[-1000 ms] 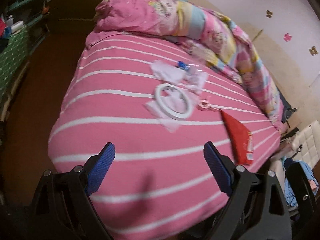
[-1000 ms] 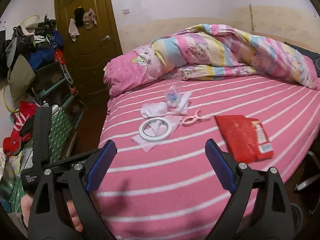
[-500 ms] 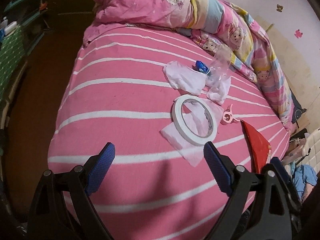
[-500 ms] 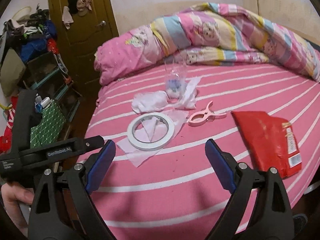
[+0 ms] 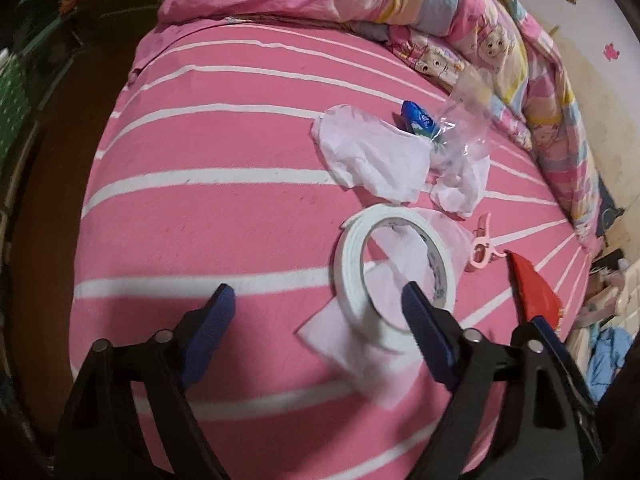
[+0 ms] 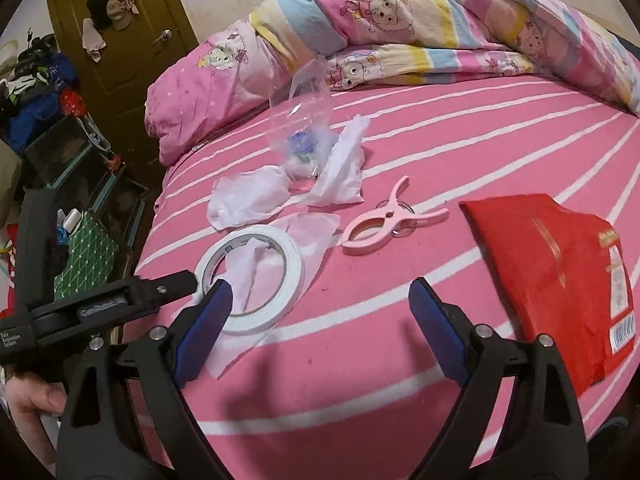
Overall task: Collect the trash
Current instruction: 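Grasp the white tape roll with the left tool while the right tool grasps white paper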
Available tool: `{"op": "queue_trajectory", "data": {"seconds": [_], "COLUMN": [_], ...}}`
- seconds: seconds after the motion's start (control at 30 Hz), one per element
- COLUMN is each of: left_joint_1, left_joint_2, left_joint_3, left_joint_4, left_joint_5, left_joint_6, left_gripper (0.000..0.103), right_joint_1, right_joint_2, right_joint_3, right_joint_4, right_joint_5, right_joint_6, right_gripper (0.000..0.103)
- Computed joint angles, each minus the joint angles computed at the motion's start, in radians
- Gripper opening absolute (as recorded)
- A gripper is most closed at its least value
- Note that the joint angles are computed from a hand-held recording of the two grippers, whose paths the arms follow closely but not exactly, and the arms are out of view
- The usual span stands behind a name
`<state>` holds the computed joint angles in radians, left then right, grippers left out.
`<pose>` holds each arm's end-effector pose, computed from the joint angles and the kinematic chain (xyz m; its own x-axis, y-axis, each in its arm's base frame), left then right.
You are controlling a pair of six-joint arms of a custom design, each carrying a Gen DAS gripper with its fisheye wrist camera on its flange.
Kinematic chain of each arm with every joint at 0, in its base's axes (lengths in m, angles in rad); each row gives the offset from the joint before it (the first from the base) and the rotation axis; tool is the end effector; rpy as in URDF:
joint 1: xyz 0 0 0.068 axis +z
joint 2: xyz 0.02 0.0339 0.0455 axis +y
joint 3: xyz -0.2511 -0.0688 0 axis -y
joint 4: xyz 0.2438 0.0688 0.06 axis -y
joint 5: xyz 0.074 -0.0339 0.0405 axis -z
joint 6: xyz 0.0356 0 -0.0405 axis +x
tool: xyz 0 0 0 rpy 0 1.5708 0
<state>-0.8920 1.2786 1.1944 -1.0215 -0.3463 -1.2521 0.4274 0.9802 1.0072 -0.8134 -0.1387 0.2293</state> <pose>0.1625 -0.1822 0.2972 -0.7803 -0.4554 -0.4286 -0.3335 0.8828 -0.3309 0.1795 0.0872 0.3113 -0.7408 -0.0901 -0.6657 -0.3399 0.9050 0.2559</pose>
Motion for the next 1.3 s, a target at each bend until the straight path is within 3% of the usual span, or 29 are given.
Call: {"op": "queue_trajectory", "data": {"seconds": [0.2,0.47,0.63,0.7,0.8,1.0,1.2,1.3], "left_joint_1": [0.053,0.083,0.064,0.060,0.047,0.068,0.089,0.091], "left_joint_2": [0.122,0.229,0.262,0.264,0.278,0.235,0.187,0.173], "left_joint_3": [0.094,0.180,0.212,0.215,0.233,0.199,0.153,0.139], "left_joint_4": [-0.020,-0.073,-0.097,-0.092,-0.104,-0.074,-0.036,-0.026], "left_joint_5": [-0.005,-0.021,-0.056,-0.053,-0.064,-0.016,0.032,0.042], "left_joint_6": [0.093,0.194,0.228,0.242,0.253,0.262,0.263,0.259], "left_gripper": [0.070,0.064,0.042,0.035,0.028,0.016,0.016,0.016], "right_joint_1": [-0.055,-0.164,-0.153,-0.134,-0.101,-0.111,-0.171,-0.151], "right_joint_2": [0.110,0.243,0.297,0.314,0.327,0.316,0.346,0.359], "right_joint_3": [0.021,0.052,0.075,0.086,0.101,0.098,0.066,0.082], "right_joint_4": [0.044,0.102,0.134,0.141,0.134,0.099,0.108,0.118], "right_joint_5": [-0.083,-0.234,-0.268,-0.270,-0.240,-0.271,-0.369,-0.356], "right_joint_6": [-0.011,0.046,0.057,0.061,0.062,0.110,0.188,0.169], "right_gripper": [0.062,0.053,0.043,0.034,0.027,0.025,0.030,0.031]}}
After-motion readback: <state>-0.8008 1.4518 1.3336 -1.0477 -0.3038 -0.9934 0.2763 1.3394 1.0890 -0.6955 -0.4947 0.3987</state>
